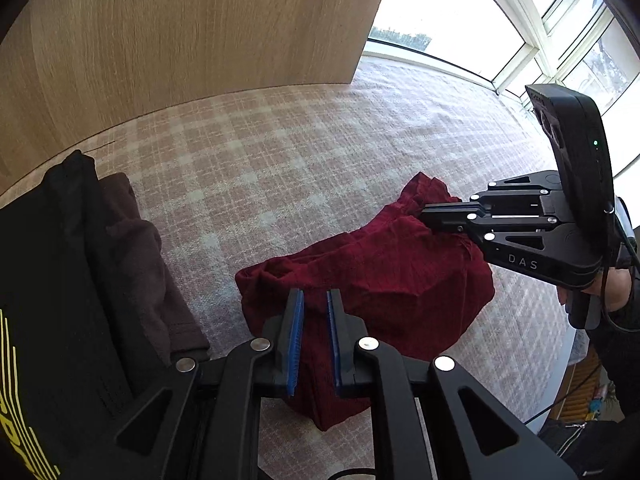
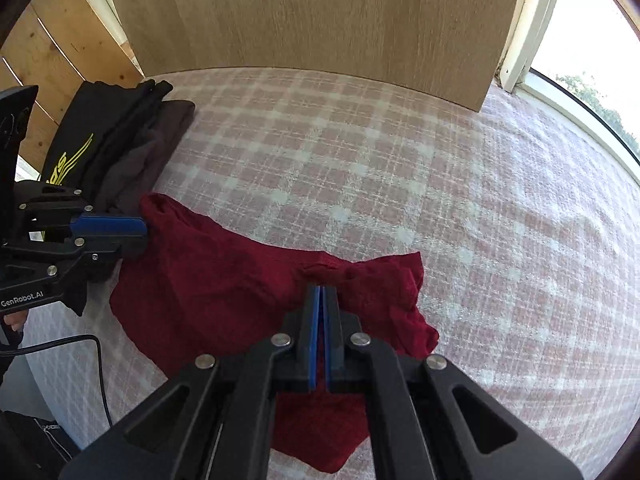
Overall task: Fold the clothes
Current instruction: 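Lay the folded shirt down, release, and smooth it with both grippers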
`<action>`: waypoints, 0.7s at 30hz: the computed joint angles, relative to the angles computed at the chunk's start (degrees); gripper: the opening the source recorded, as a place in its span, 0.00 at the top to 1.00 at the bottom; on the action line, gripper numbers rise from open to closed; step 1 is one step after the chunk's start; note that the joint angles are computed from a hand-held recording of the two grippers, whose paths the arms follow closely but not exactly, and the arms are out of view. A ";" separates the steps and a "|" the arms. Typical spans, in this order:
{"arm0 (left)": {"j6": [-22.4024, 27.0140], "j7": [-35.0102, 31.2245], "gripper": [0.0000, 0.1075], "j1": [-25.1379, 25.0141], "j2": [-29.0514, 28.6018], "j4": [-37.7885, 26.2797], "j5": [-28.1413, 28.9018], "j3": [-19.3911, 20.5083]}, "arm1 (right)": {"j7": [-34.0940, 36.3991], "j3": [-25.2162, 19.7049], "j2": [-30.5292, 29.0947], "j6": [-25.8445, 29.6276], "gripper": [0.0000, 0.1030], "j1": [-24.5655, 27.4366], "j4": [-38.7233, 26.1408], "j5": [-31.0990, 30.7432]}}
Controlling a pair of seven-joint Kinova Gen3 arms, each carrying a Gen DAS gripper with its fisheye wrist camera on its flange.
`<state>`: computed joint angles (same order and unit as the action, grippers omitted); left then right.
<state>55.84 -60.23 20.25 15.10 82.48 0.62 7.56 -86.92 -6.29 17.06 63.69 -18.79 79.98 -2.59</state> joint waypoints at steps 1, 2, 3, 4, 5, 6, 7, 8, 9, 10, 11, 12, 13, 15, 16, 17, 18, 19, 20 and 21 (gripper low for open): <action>0.62 0.59 0.90 0.33 0.71 -0.38 -0.56 -0.34 | -1.58 0.99 0.43 -0.53 0.99 -0.93 0.26 1.59; 0.31 0.82 0.90 0.01 0.81 -0.05 -0.20 -0.31 | -3.40 1.52 0.44 -1.33 1.00 -0.80 0.74 2.24; -0.12 1.01 0.90 -0.26 0.88 0.36 0.22 -0.38 | -5.07 1.86 0.25 -2.20 1.00 -0.05 1.20 1.96; -0.33 1.67 0.90 -0.04 0.66 0.58 -0.16 -0.56 | -5.82 2.00 -0.21 -2.91 1.00 0.85 1.66 1.14; -0.27 2.90 0.90 0.73 0.12 0.58 -1.48 -0.85 | -5.68 1.82 -0.95 -3.45 1.00 2.01 2.13 -0.18; -0.07 4.20 0.90 1.61 -0.38 0.48 -3.18 -1.08 | -5.25 1.55 -1.90 -4.02 1.00 2.99 2.74 -1.42; 0.43 5.63 0.90 2.58 -0.77 0.11 -5.13 -1.26 | -4.53 1.22 -3.05 -4.61 1.00 3.80 3.48 -2.61; 1.05 7.00 0.89 3.33 -0.97 -0.40 -6.58 -1.31 | -4.11 1.00 -4.24 -5.08 1.00 4.16 4.19 -3.17; 1.65 8.20 0.89 3.89 -1.05 -0.90 -7.65 -1.26 | -3.72 0.84 -5.37 -5.52 1.00 4.30 4.85 -3.36; 2.27 9.36 0.89 4.44 -1.12 -1.42 -8.71 -1.22 | -3.12 0.60 -6.21 -5.86 1.00 4.41 5.42 -3.74; 2.94 10.57 0.89 5.06 -0.98 -2.08 -9.77 -1.15 | -2.64 0.32 -6.86 -6.06 1.00 4.29 5.94 -4.02; 3.73 11.78 0.89 5.76 -0.52 -2.95 -10.84 -1.06 | -2.16 0.07 -7.51 -6.25 1.00 4.14 6.44 -4.31; 4.94 13.07 0.86 6.70 0.17 -4.00 -12.25 -1.07 | -1.90 -0.13 -7.68 -6.31 1.00 3.78 6.73 -4.16; 7.21 15.24 0.85 8.89 1.80 -5.88 -15.19 -1.07 | -1.86 -0.47 -7.11 -6.20 1.00 2.62 6.96 -2.99; 8.29 16.06 0.84 10.10 2.73 -6.72 -16.71 -1.11 | -2.19 -0.45 -6.63 -6.12 1.00 2.08 7.11 -2.19; 9.51 16.74 0.84 11.44 3.80 -7.55 -18.42 -1.23 | -2.83 -0.27 -5.97 -6.00 1.00 1.60 7.29 -1.20; 10.77 17.31 0.82 12.78 4.90 -8.41 -20.03 -1.40 | -3.95 -0.06 -5.22 -5.95 1.00 1.07 7.43 0.00; 12.95 17.90 0.80 14.34 6.42 -9.73 -21.96 -1.75 | -4.96 0.77 -4.42 -5.84 1.00 0.52 7.40 0.74; 14.35 18.28 0.81 15.45 7.54 -10.30 -22.96 -2.38 | -5.56 1.03 -4.08 -6.01 1.00 1.03 7.47 0.55; 14.82 18.79 0.81 15.50 8.00 -10.20 -23.04 -2.33 | -5.62 0.52 -4.17 -6.57 1.00 2.60 7.81 -0.57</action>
<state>70.67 -41.43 35.75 23.11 72.28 -22.41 5.23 -92.54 -5.78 12.89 57.12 -16.20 87.79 -3.16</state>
